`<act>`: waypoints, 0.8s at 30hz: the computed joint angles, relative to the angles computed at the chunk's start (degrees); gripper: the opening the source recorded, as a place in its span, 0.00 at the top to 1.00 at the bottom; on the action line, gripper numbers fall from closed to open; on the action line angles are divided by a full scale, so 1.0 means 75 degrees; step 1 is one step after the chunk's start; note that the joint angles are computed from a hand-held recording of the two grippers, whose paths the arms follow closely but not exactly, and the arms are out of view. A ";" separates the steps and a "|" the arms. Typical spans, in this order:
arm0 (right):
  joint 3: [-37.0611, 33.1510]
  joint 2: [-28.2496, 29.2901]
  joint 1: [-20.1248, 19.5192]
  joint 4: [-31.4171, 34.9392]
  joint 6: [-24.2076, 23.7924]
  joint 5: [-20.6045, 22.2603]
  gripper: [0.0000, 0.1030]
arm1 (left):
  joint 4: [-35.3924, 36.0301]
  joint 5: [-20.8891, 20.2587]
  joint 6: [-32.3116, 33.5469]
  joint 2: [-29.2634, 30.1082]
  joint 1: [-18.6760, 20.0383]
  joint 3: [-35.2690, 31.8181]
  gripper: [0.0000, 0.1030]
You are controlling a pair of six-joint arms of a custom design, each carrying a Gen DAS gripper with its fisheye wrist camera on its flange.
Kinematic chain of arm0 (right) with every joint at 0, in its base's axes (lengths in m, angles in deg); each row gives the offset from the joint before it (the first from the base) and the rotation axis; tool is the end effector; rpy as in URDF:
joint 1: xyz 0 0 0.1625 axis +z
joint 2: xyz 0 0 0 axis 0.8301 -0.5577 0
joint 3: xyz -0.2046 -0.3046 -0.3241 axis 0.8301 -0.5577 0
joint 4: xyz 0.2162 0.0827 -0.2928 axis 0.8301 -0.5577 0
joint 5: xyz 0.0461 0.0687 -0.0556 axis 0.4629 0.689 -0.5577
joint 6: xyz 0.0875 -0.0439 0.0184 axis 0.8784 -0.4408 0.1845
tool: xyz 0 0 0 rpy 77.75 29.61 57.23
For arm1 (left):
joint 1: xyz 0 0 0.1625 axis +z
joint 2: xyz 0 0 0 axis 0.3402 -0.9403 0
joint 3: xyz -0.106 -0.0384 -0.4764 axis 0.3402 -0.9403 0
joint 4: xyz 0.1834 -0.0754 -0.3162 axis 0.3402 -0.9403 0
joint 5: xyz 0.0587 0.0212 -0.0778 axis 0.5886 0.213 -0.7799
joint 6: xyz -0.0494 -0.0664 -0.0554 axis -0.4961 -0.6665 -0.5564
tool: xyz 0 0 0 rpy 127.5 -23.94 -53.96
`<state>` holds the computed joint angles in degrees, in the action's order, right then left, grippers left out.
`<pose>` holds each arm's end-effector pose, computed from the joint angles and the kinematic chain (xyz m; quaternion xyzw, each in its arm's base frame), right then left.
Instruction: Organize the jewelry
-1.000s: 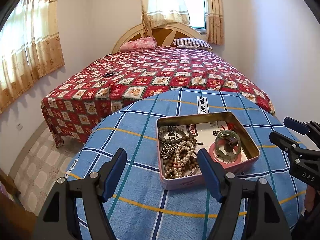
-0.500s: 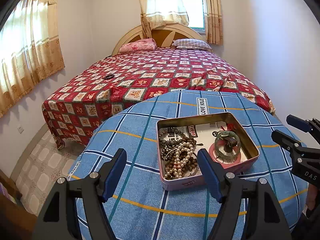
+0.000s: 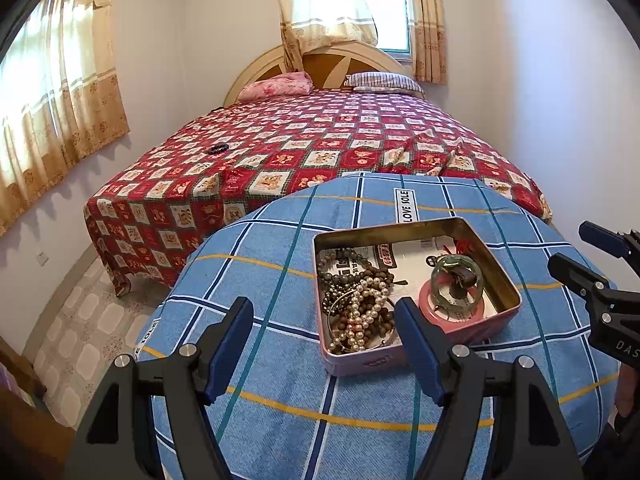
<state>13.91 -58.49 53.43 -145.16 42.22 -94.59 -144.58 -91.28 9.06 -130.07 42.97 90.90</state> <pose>0.3237 -0.6030 -0.0354 0.4309 -0.8121 0.3304 0.2136 -0.0197 -0.5226 0.2720 0.0755 0.7946 -0.4313 0.4207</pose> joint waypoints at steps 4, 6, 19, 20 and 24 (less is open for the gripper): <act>0.0010 -0.0010 -0.0011 -0.0018 -0.0022 0.0017 0.26 | -0.0088 -0.0077 0.0036 0.0022 0.0011 0.0019 0.29; 0.0009 -0.0007 -0.0012 -0.0033 -0.0033 0.0017 0.26 | -0.0208 -0.0058 0.0125 0.0060 -0.0006 0.0030 0.29; 0.0036 -0.0010 -0.0044 -0.0096 -0.0111 0.0059 0.22 | 0.0002 0.0125 0.0003 0.0078 0.0007 -0.0033 0.24; 0.0046 -0.0009 -0.0038 -0.0102 -0.0102 0.0051 0.22 | -0.0072 0.0168 0.0047 0.0109 0.0008 -0.0043 0.23; 0.0035 0.0008 -0.0065 -0.0142 -0.0137 0.0021 0.20 | -0.0153 0.0080 0.0119 0.0098 0.0045 0.0005 0.23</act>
<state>14.17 -58.43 52.94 -146.22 41.19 -94.44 -145.73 -90.68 9.95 -129.33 43.31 90.94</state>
